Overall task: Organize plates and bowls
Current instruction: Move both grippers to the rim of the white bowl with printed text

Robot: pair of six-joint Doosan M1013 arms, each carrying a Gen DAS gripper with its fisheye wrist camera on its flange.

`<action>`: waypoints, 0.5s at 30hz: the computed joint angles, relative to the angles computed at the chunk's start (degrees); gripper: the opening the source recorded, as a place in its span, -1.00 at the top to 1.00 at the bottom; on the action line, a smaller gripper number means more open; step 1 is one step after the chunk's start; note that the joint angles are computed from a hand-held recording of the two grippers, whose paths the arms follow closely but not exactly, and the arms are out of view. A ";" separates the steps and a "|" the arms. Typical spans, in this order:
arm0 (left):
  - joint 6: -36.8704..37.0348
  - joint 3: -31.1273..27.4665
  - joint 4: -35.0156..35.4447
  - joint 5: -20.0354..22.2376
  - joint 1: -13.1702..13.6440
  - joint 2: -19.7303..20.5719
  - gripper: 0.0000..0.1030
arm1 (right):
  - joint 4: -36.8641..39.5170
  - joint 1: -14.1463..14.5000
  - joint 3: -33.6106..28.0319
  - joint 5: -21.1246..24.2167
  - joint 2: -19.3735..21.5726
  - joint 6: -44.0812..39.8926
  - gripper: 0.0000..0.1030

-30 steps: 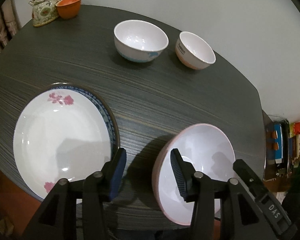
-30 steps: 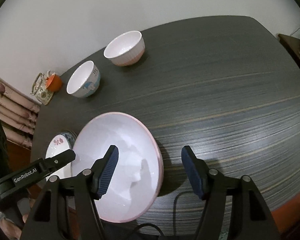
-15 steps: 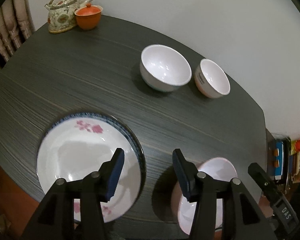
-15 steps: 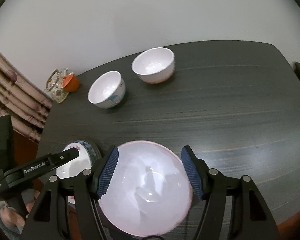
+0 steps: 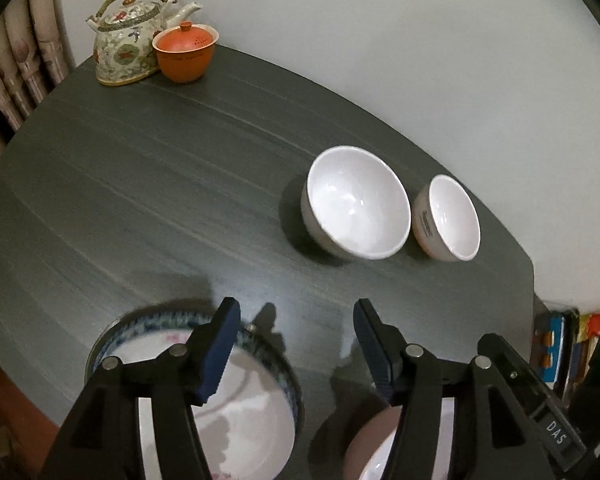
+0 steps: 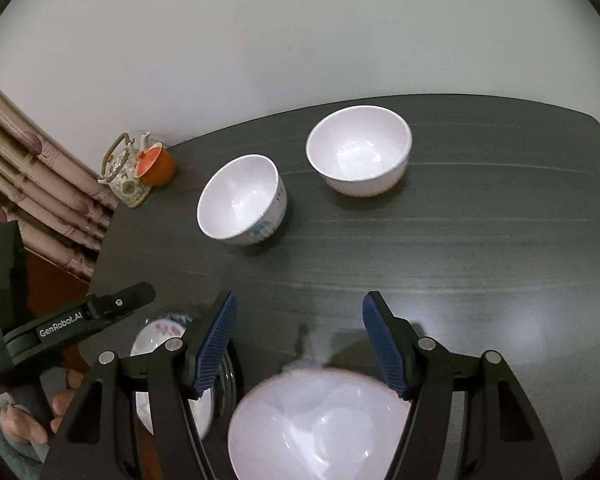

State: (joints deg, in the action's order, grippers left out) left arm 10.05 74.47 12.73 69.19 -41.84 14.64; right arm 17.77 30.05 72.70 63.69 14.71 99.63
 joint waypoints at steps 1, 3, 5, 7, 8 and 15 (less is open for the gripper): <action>0.05 -0.04 -0.26 -0.37 0.58 0.19 -0.17 | -0.45 0.24 -1.20 0.52 0.91 0.33 -0.22; -0.07 -0.13 -0.68 -1.28 1.67 0.52 -0.17 | -0.83 0.71 -2.92 0.91 2.16 0.50 -0.22; 0.01 -0.18 -0.92 -2.38 2.46 0.82 -0.17 | -0.67 1.05 -5.04 2.01 3.79 0.05 -0.22; 0.26 -0.10 -1.29 -3.43 3.24 1.13 -0.17 | -0.16 1.30 -7.41 3.41 5.78 0.53 -0.22; 0.40 -0.02 -1.44 -4.07 3.56 1.27 -0.17 | 0.06 1.40 -8.15 3.97 6.42 0.52 -0.22; 2.43 -0.29 -3.95 -6.31 5.39 3.00 -0.17 | 1.70 1.56 -13.20 7.88 11.24 2.65 -0.22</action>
